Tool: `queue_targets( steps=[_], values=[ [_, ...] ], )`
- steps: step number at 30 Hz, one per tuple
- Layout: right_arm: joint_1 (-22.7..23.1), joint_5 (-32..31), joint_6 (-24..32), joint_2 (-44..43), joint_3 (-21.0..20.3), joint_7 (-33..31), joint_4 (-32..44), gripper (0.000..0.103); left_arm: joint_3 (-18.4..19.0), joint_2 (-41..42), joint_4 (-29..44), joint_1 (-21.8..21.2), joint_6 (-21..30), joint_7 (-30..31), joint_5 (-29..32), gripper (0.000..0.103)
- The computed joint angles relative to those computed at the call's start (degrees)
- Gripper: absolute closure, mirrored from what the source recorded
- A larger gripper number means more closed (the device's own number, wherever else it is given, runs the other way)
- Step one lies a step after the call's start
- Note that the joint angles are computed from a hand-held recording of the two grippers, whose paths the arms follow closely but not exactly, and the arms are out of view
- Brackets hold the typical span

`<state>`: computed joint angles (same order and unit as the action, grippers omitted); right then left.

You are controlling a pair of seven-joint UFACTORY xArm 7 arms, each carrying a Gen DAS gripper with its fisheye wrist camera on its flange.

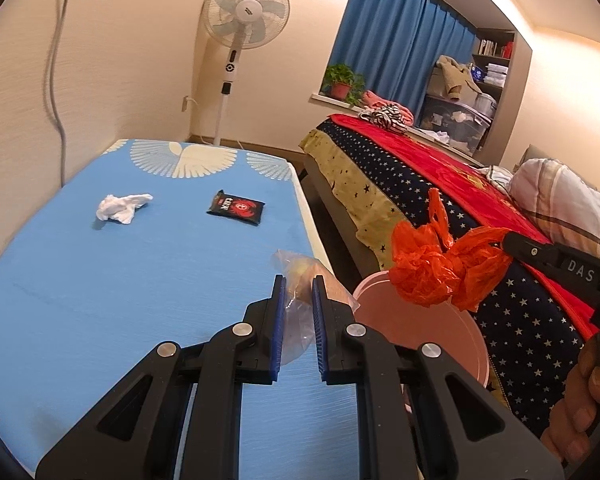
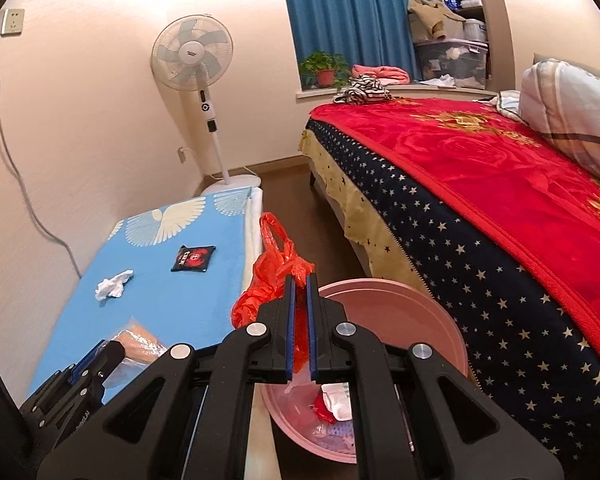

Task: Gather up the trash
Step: 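Carry the orange-red bag and clear bag with both tools over the pink bin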

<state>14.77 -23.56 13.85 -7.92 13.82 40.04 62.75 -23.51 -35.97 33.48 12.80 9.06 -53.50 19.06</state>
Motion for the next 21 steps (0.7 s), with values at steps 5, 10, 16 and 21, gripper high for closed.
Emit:
queue_targets(
  steps=[5, 10, 16, 21],
  values=[
    [-1.4, -3.32, 1.15, 0.12, 0.41, 3.99, 0.04, 0.098, -1.27, 2.02, 1.0, 0.47, -1.3, -0.29, 0.61, 0.09],
    [-2.7, -7.78, 2.41, 0.19, 0.44, 8.43, 0.4, 0.098, -3.33, 4.73, 2.76, 1.6, -2.49, -1.22, 1.61, 0.09],
    [-3.63, -11.09, 4.03, 0.49, -0.28, 13.03, 0.72, 0.098, -6.99, 9.67, 5.97, 3.87, -4.19, -3.45, 3.99, 0.09],
    [-4.2, -13.7, 5.48, 1.09, -1.03, 16.25, 1.08, 0.098, -10.64, 14.53, 9.27, 6.49, -5.3, -6.23, 7.93, 0.09]
  ],
)
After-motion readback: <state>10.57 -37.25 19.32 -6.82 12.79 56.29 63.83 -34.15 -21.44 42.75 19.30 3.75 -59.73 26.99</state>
